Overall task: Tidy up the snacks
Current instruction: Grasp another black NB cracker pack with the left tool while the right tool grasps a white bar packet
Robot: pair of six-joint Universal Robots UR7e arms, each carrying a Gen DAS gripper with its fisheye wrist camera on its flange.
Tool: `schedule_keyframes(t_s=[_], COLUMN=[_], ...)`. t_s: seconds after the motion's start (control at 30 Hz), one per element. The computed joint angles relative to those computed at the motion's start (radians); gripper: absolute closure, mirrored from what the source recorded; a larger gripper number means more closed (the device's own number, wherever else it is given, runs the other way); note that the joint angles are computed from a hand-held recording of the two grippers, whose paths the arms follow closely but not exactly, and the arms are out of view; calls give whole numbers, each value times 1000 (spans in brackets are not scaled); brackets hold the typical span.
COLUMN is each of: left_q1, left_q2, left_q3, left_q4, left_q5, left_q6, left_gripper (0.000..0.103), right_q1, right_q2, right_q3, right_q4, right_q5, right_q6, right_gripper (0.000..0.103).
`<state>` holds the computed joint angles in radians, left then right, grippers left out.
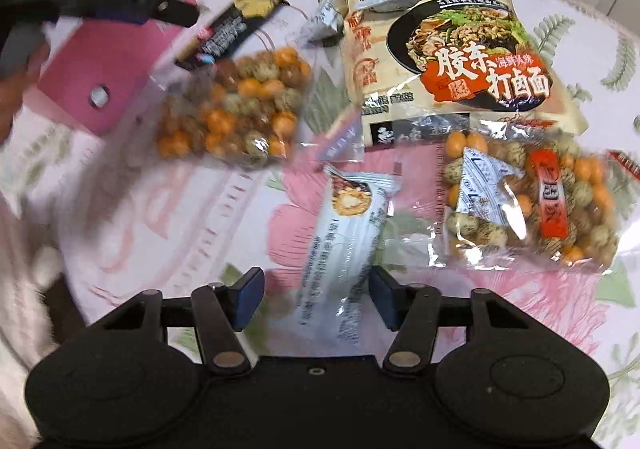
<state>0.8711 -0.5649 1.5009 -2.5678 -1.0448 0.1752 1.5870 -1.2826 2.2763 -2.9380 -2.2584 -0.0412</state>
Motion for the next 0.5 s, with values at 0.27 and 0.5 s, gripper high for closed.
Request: schedule_keyframes(t_s=[0.27, 0.5], left_q1=[39, 47], left_q2=[96, 117], left_q3=[-73, -64], left_q4=[4, -46], left_q5=[6, 17], left_q6=[62, 86], left_gripper=[38, 38], right_q1=[34, 13], right_q2=[96, 50], right_q3=[11, 18], right_q4=[-184, -161], right_q5=[-95, -32], right_q6=[-51, 8], right_gripper=[65, 71])
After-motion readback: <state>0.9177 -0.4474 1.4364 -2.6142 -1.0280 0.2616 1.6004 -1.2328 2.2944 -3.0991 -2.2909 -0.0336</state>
